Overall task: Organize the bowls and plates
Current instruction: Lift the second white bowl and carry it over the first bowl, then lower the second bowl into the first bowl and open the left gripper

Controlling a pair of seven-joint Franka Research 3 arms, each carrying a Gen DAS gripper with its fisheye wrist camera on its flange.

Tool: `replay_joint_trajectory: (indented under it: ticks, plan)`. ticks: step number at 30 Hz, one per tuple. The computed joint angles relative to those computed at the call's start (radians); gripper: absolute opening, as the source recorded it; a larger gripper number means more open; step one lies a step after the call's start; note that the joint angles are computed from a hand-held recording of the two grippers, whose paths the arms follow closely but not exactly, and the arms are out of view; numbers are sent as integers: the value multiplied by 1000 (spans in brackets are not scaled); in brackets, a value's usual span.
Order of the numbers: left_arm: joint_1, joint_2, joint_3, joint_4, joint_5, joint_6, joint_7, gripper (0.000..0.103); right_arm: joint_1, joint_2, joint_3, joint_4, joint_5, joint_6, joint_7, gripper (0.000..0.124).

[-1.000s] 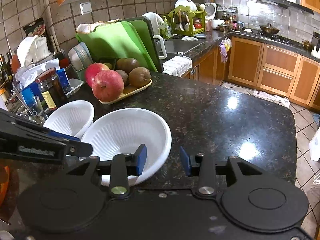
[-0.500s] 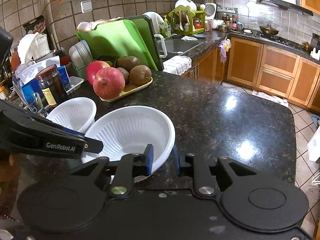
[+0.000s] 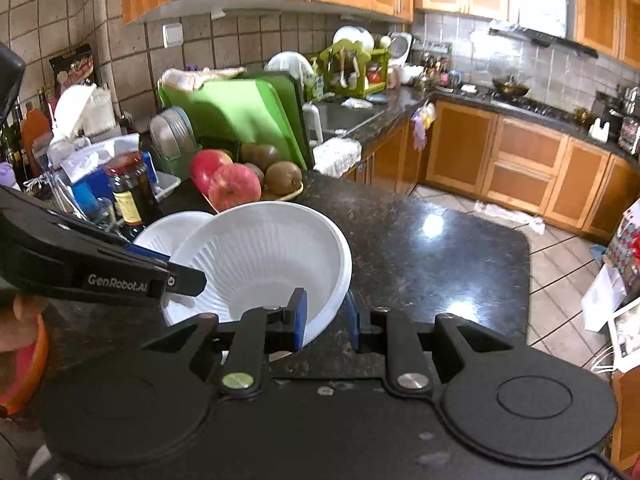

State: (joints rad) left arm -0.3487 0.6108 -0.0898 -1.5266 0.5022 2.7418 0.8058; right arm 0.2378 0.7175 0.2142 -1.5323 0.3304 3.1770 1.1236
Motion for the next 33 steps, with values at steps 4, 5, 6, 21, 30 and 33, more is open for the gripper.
replay_joint_trajectory:
  ticks: [4,5,6,21,30,33]
  plan:
    - [-3,-86,2,-109,30,59,-5,26,55,-128,-49,-177,10,103,32,23]
    - [-2,-105,0,-132,37,68,-4,26,80,-164,-70,-225,14,128,44,23]
    - [-1,-125,-1,-157,43,80,-6,26,103,-191,-90,-263,17,150,55,23]
    - [68,-401,-51,-548,112,232,59,26,493,-439,-257,-614,483,373,-72,23]
    - [162,-487,-149,-737,-75,320,337,26,591,-419,-172,-613,904,517,-276,23]
    - [191,-491,-192,-763,-196,322,472,26,581,-394,-128,-585,991,546,-309,23]
